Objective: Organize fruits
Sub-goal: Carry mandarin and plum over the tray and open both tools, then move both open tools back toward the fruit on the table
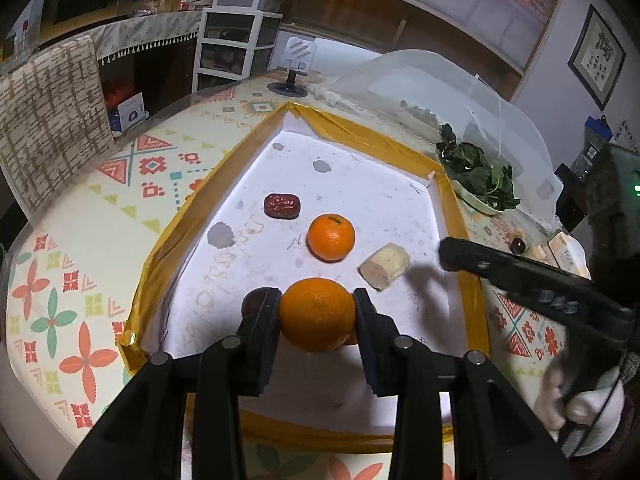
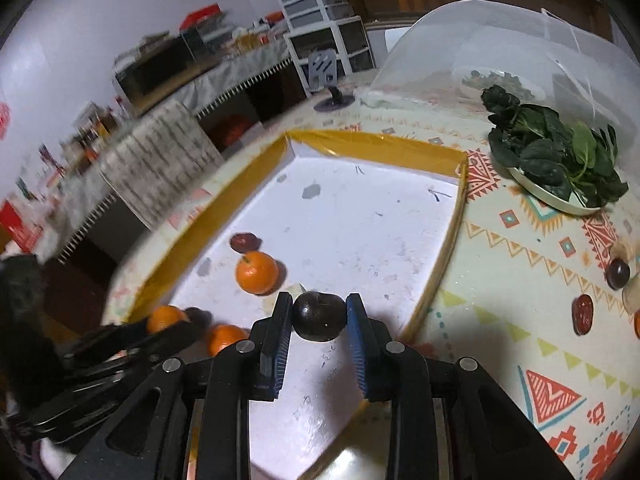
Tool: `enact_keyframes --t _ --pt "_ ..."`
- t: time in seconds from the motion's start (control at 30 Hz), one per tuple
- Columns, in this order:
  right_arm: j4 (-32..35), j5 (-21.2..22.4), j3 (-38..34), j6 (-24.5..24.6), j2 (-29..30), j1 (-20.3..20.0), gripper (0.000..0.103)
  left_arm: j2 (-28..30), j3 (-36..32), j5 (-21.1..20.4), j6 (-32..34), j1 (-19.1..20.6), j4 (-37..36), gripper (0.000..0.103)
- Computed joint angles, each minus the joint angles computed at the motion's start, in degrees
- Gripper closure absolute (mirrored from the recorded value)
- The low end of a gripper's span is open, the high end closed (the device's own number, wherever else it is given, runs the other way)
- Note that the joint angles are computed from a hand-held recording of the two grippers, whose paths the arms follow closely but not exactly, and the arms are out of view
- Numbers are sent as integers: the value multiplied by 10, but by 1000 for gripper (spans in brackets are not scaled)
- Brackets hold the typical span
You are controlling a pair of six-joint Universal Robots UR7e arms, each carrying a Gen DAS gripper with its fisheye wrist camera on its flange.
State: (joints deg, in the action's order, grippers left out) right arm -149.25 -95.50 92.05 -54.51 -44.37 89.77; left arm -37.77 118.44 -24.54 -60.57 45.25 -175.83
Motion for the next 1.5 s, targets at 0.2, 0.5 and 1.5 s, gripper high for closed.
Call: enact_keyframes --t 0.2,0.5,1.5 --pt "-47 -34 0 -11 23 5 74 4 3 -7 16 2 -25 69" --pt "-77 -26 7 -9 23 4 48 -8 13 3 -15 -7 -23 47" --pt "-69 53 -64 45 -107 -148 41 96 -164 -29 146 -57 18 20"
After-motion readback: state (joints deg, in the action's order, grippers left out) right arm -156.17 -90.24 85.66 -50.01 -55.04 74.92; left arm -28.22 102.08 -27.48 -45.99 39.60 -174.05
